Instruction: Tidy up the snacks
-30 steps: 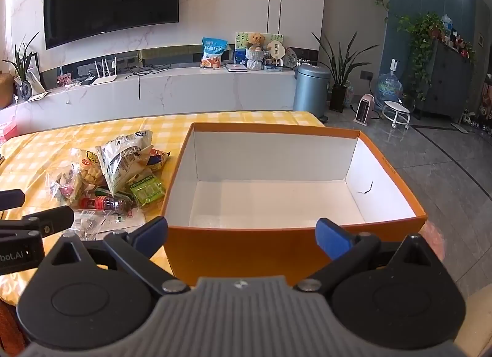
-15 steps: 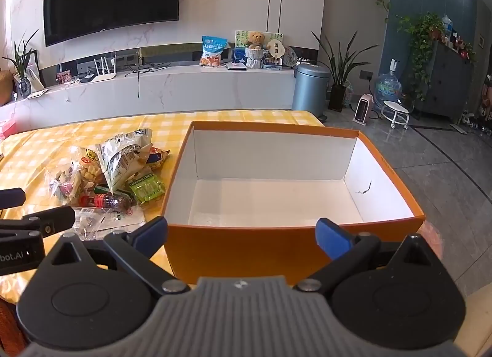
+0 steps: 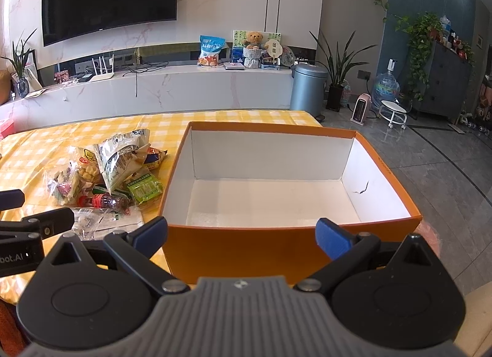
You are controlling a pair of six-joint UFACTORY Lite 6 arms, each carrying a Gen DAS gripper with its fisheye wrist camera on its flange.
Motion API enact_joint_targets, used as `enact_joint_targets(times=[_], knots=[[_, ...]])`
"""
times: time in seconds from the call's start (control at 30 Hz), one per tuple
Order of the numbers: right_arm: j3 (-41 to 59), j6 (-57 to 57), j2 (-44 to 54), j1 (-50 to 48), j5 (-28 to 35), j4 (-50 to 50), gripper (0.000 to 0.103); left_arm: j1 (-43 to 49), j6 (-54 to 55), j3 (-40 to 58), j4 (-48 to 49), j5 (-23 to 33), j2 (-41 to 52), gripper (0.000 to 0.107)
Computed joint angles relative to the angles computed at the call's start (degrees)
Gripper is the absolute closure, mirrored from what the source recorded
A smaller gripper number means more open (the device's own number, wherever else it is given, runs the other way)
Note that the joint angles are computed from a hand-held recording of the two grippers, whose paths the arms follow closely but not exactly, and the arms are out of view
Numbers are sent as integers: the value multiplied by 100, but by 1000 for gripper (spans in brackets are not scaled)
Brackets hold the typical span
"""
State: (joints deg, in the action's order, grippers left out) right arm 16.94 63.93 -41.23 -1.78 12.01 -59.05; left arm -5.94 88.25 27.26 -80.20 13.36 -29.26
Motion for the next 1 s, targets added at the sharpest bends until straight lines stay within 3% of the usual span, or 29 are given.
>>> enact_joint_targets(times=[1.0], knots=[[49, 82, 108, 4, 47, -13, 3, -155, -170, -177, 98, -101, -151, 6]])
